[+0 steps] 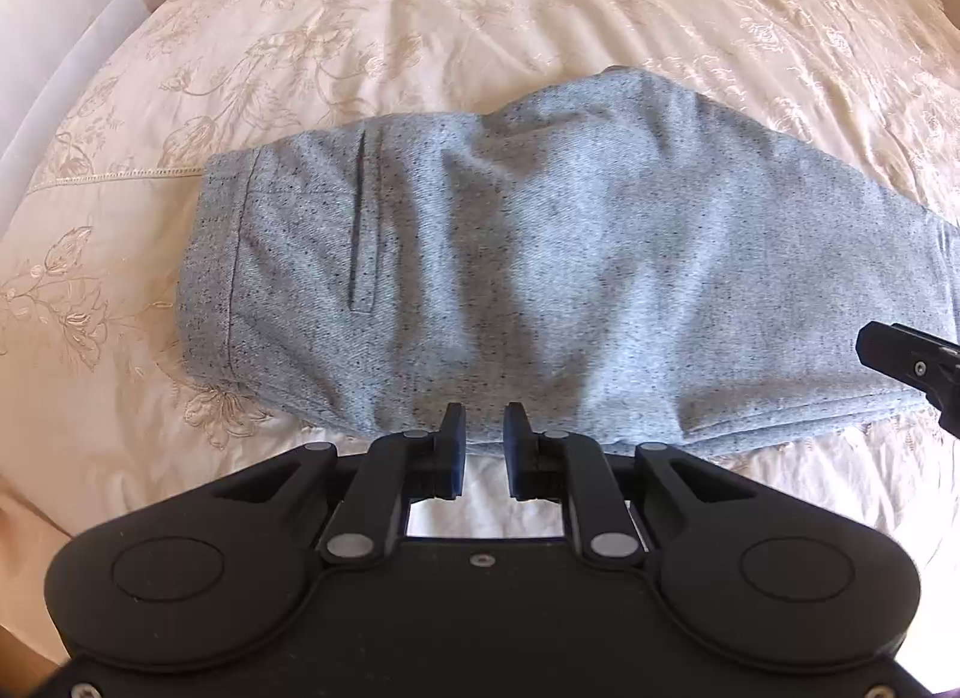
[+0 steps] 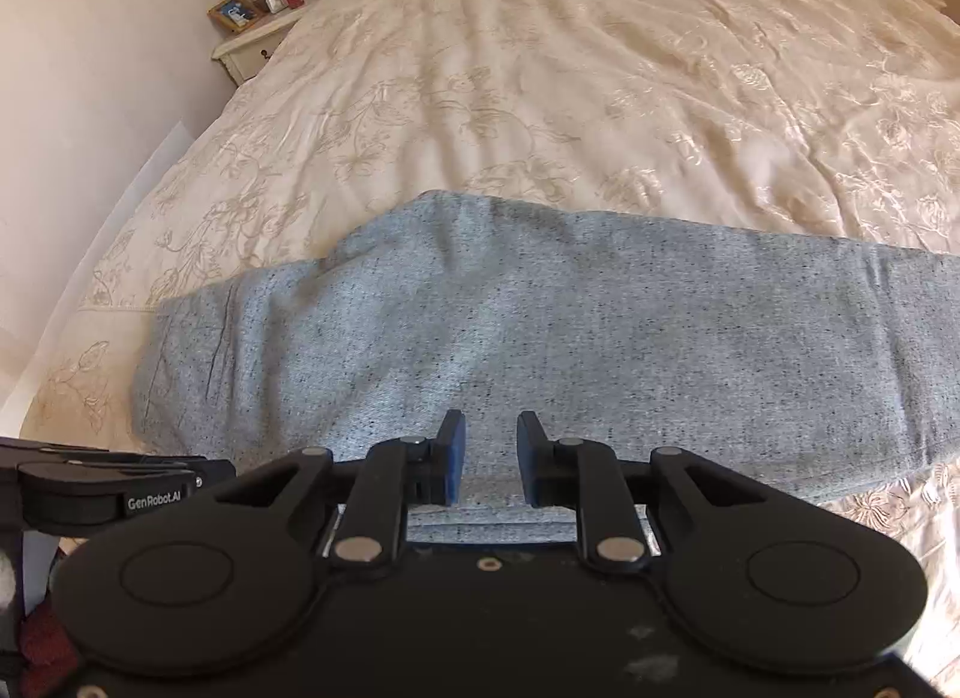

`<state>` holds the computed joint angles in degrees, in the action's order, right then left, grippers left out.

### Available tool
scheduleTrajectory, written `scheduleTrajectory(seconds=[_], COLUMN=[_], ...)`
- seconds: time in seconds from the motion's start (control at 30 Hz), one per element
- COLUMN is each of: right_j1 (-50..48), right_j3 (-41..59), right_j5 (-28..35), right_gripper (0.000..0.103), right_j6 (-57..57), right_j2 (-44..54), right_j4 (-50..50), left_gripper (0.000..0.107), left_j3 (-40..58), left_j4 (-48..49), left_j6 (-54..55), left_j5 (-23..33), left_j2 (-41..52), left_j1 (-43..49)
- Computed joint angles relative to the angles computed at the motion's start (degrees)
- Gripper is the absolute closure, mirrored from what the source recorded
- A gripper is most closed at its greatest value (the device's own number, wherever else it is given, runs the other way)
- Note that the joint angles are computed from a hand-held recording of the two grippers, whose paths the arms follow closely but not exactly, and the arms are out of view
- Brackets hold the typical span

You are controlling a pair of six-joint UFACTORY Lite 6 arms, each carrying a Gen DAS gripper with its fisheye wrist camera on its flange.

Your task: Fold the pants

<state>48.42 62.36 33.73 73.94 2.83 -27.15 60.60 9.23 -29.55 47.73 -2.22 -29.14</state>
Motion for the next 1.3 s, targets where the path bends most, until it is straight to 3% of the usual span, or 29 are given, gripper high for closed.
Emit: scheduleTrajectory(seconds=[0.27,0.5,0.7,0.9,1.17,1.3], right_j1=[-9.1,-24.4,-41.3,-54.2,-63.4,-73.3], right_j3=[-18.2,-30.2,-35.3,-37.2,-36.4,-35.2], right_j5=[-2.3,0.0,5.8,10.6,12.1,12.3], right_gripper=[0.082,0.081,0.080,0.079,0.079,0.079], right_j6=[-9.6,-35.3,-60.9,-74.6,-73.3,-77.2], right_j2=[-19.8,-38.7,-48.3,-50.9,-49.4,-47.7], right_j4=[4.7,21.2,36.5,44.1,40.2,40.0], left_gripper=[0.085,0.084,0.084,0.084,0.084,0.084], left_j3=[9.3,19.0,27.1,31.4,35.0,44.3], left_j4=[7.6,11.2,11.6,10.5,6.6,5.2], left_j6=[-20.0,-33.6,-40.1,-40.3,-32.6,-26.2], left_j5=[6.5,12.4,15.6,17.5,13.4,13.3], left_j2=[5.7,13.8,20.7,24.4,29.6,37.4], left_j1=[-17.9,-31.2,-36.8,-37.6,-33.8,-32.6])
